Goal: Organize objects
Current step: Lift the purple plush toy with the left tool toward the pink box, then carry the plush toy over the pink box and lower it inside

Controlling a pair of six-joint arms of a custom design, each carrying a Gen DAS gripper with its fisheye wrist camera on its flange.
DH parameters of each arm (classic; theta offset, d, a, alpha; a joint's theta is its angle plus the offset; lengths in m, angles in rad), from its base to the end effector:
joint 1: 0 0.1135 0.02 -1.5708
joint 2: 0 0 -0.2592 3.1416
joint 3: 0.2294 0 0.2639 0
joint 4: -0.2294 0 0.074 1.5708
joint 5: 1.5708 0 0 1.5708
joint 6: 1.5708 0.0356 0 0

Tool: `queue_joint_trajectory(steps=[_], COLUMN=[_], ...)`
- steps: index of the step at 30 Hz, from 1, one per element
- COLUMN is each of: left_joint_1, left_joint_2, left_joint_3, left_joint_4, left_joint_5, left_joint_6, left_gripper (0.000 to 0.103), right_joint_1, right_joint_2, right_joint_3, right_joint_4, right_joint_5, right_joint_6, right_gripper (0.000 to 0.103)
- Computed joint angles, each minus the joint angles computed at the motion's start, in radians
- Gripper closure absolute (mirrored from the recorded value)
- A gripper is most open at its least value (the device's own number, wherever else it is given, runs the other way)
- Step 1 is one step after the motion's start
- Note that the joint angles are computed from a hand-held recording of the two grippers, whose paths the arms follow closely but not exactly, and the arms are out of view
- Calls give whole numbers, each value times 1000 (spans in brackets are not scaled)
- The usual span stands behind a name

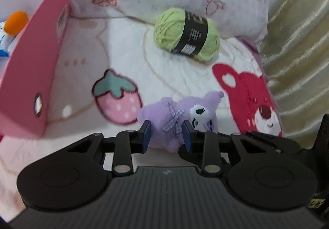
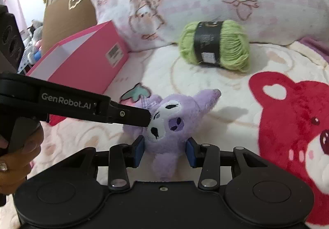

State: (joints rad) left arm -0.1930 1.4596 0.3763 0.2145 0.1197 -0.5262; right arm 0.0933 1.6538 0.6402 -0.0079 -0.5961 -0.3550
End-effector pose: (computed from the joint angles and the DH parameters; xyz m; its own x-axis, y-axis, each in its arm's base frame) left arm 0.2301 -0.0493 0.0887 -0.7817 -0.3553 -0.5126 -0.1462 0.9034 -0.4032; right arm 0.2792 0.0462 0.0972 -0.6680 -0.3514 -0.6560 -0.6411 0.7193 0.2675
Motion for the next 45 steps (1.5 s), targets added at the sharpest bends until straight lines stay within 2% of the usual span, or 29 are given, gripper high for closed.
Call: queue_joint_trajectory(steps=[4,9,14,20,24,30,37,45], left_joint_1=[-2,80,180,261,268,329,426,647], left_joint_2=[-114,-310,-490,-680,-783,-873,-917,-893], left_joint_3=[-45,-92,-110,-71,-22,51,129,219], left_joint_4=[-85,-251,-434,-691,-846,-1005,-1129,-1226], left_joint_5=[6,83,164,203,169,177,187,309], left_joint_6=[-10,4,49,129,174,248,345,510], left_gripper=[73,73,73,73,73,73,73,73], right_joint_1=[8,26,84,140,157,205,262,351], right_joint_2=[-64,-118,-210,-302,-344,-390,-401,-404], right_joint_3=[-12,-14,-24,10,53,120,199,281], right_joint_4=[-89,-156,-224,-357,-468,-577,-657,-678], right_joint_5=[-6,-52,-31,-16,-34,-29,-30,14], right_joint_6=[-23,1,29,56,73,87,113,143], right_gripper=[56,54,54,54,54,54,56,56])
